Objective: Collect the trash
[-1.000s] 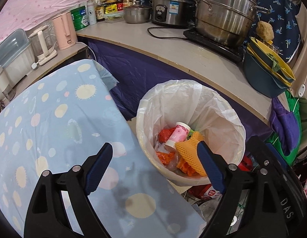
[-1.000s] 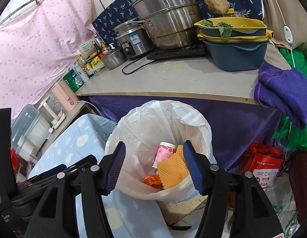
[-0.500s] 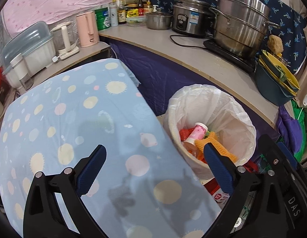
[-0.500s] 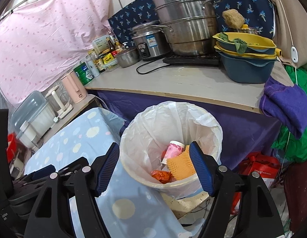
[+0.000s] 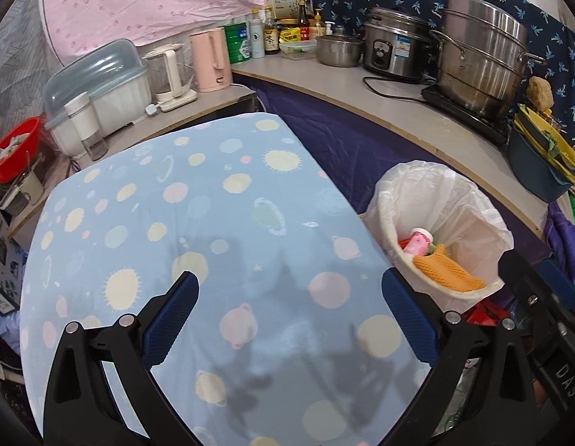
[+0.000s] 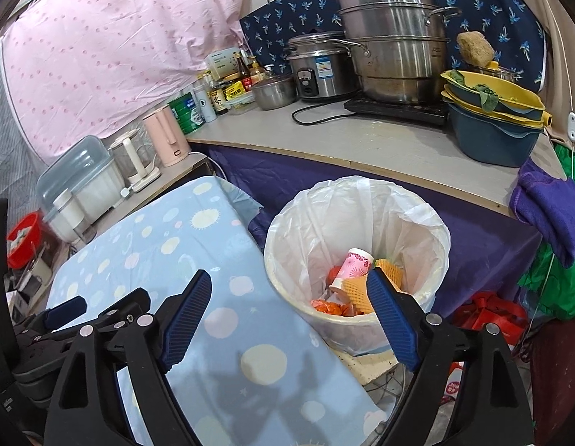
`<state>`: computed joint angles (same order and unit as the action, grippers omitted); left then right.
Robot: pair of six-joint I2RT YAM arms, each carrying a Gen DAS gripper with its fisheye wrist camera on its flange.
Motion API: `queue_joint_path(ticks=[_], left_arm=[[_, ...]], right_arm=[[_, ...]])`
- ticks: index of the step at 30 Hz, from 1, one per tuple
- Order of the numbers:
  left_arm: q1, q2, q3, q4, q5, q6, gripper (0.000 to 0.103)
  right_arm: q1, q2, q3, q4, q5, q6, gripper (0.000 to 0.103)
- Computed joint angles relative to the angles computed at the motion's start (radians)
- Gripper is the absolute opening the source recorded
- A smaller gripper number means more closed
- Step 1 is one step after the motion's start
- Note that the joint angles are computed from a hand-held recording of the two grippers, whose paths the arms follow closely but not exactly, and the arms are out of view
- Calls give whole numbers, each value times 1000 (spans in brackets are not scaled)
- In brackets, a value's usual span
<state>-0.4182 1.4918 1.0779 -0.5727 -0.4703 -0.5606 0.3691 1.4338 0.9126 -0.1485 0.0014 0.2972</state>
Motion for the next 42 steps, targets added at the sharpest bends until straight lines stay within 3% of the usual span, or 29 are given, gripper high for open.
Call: queue_joint_path(ticks=[19, 42], left_arm=[[19, -78, -150, -8, -10, -50, 95], [43, -33, -178, 23, 1, -62, 95]], right_arm=[[64, 13, -28, -40, 54, -2, 91], [78, 92, -6, -44, 73, 10, 91]])
